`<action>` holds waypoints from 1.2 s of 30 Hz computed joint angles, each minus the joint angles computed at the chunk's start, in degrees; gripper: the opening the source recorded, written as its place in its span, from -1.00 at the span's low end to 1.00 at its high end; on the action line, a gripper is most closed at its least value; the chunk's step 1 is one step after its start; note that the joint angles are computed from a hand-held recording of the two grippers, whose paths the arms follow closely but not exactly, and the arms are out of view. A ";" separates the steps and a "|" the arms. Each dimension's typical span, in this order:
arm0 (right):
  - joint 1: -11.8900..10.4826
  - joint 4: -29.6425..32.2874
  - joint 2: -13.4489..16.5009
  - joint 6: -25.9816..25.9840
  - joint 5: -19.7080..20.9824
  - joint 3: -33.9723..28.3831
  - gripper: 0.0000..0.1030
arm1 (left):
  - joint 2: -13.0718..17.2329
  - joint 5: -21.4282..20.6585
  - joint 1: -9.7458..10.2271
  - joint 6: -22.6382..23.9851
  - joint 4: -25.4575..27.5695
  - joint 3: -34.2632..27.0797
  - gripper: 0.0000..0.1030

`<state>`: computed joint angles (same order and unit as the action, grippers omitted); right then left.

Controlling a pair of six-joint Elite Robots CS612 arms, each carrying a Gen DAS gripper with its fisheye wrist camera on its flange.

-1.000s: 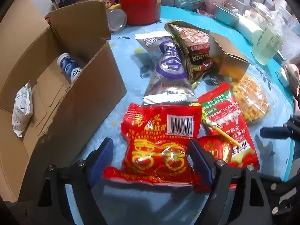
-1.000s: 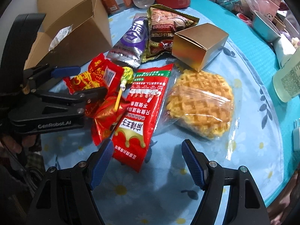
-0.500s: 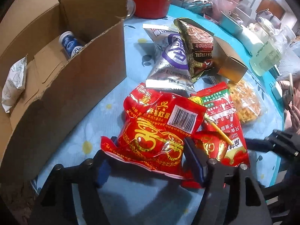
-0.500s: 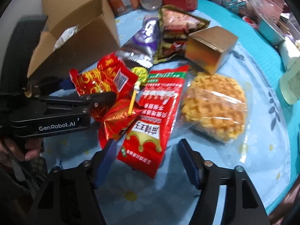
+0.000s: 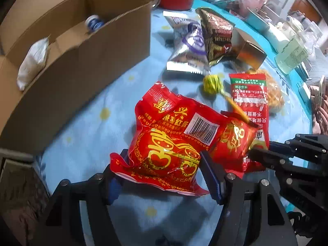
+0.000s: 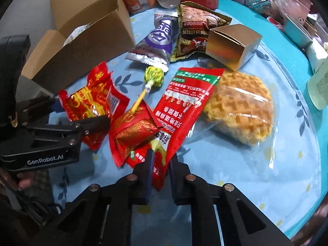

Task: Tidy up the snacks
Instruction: 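Grasp the red snack packet with the left gripper while the right grasps the red-green sauce packet, then lift the red packet with the left gripper while the right lifts the sauce packet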

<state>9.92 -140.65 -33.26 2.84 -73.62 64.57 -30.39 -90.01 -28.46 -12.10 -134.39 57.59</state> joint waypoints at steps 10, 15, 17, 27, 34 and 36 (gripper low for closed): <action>-0.27 5.81 -1.86 -8.86 1.96 1.45 -0.77 | -3.20 -1.73 -0.80 -4.88 0.19 5.67 0.31; -0.95 5.88 -3.90 -11.71 -0.47 4.42 -0.77 | -4.32 -2.37 -1.46 -6.41 -0.35 7.77 0.31; -0.84 4.28 -4.00 -10.72 -2.82 4.73 -0.69 | -4.64 -1.56 -1.75 -7.21 -0.71 8.45 0.31; -0.11 3.44 -1.13 -7.80 -3.56 0.18 0.15 | -4.60 2.55 -2.03 -12.12 -3.28 8.99 0.29; 2.27 5.21 0.61 -14.16 -8.29 -2.35 0.27 | -4.87 1.30 -1.53 -13.85 -4.37 10.03 0.30; 3.05 4.11 1.13 -16.97 -10.42 -2.86 0.33 | -4.61 1.38 -1.57 -14.24 -3.21 9.55 0.35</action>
<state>12.97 -136.54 -32.12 -14.13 -84.04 61.71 -35.00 -88.63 -30.04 -26.34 -137.60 67.14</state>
